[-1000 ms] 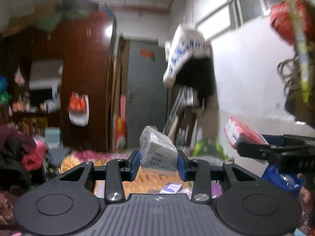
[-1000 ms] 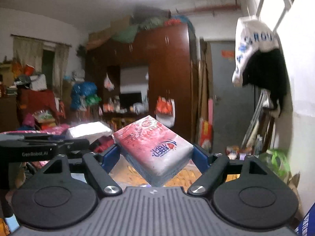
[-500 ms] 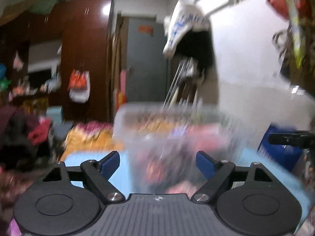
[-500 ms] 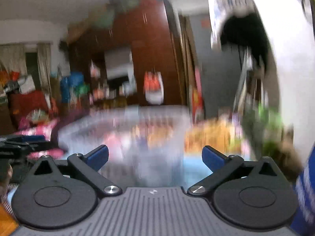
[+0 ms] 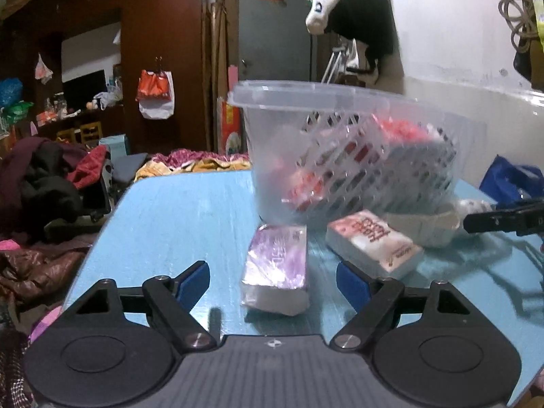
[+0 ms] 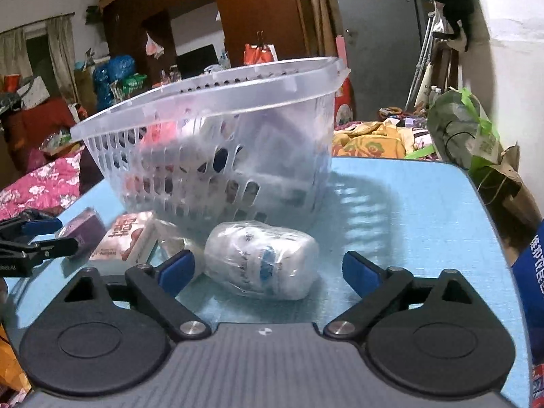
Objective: Organize objects
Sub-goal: 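Grasp a wrapped white bottle with the right tool while the left tool grasps a purple tissue pack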
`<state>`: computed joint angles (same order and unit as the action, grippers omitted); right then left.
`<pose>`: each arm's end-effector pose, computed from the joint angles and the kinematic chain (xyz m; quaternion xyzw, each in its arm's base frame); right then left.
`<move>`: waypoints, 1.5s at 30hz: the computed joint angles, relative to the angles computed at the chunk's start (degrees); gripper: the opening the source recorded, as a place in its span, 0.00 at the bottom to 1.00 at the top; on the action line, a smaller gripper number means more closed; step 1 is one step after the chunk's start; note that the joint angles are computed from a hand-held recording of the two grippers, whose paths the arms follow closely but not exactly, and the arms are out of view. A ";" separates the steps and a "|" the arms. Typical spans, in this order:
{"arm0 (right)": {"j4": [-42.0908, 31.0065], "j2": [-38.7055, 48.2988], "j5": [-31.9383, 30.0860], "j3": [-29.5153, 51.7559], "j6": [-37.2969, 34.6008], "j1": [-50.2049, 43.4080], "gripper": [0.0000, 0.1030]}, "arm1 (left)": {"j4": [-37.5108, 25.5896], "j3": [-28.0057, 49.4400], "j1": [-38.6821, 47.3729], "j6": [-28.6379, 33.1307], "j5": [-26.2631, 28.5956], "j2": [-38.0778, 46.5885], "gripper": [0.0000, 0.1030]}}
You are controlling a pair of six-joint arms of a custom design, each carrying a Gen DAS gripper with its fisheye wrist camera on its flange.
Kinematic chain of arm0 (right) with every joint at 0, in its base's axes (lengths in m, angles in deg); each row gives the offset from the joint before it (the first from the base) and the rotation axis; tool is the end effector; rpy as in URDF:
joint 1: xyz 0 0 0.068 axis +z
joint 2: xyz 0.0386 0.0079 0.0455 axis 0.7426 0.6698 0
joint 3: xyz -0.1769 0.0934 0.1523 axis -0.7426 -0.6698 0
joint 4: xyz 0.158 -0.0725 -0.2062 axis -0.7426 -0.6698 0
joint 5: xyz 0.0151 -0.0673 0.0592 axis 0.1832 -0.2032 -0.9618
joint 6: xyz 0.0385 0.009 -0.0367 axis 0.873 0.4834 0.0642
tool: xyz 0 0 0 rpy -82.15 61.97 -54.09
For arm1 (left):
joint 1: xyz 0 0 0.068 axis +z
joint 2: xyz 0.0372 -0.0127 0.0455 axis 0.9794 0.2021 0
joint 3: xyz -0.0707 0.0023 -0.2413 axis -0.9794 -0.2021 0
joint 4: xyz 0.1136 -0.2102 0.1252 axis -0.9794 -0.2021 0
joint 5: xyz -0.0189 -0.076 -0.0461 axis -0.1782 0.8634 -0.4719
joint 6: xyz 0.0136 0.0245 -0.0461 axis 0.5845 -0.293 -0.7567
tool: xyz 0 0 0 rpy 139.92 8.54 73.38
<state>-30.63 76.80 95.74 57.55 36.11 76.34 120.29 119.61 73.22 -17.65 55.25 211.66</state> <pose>0.2671 0.1311 0.0237 0.0435 0.8729 0.0704 0.4808 0.3635 -0.0474 0.0182 0.2518 0.8298 -0.1438 0.4768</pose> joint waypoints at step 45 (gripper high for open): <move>11.24 2.06 7.74 -2.08 -4.88 5.10 0.77 | 3.29 0.01 0.05 0.07 1.10 1.92 0.48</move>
